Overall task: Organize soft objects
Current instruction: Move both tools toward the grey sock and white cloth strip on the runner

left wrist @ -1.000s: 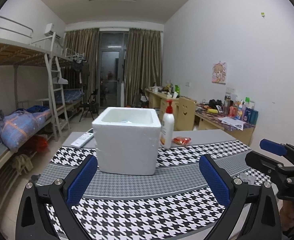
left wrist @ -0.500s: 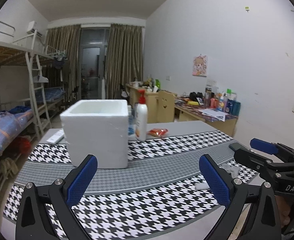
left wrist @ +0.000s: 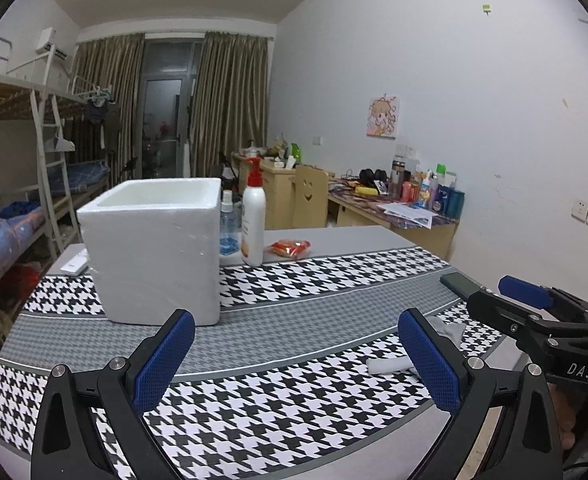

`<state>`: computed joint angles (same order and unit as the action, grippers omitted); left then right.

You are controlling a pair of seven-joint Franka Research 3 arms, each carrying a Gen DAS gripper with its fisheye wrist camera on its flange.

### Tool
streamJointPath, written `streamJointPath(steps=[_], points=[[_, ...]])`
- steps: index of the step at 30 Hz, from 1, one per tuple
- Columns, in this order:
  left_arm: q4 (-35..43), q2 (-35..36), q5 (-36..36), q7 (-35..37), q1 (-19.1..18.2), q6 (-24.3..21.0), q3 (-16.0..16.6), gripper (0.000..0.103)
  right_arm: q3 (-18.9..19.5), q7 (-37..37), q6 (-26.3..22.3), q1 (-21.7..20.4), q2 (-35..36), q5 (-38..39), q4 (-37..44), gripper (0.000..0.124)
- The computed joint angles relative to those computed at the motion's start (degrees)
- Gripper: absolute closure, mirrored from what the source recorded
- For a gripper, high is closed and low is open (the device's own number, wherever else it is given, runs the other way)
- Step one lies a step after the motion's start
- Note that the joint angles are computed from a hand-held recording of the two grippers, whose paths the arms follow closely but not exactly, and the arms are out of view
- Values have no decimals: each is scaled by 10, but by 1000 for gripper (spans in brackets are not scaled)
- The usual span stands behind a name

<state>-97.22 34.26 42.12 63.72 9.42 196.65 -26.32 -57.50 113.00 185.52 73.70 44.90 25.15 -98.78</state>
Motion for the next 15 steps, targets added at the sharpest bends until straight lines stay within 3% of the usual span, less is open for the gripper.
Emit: streamJointPath(steps=[7,10,15], points=[[17,20,-5,23,6,-28,-29,1,-8,9,-6,3,0,0,-11,34],[23,33,-12,47,20,-43,-57,1,-11,14,-7,4,-2,-3,-17,35],[31,41,-47,84,3,-50,-57,1,-14,19,-9,7,-6,-6,-29,34]])
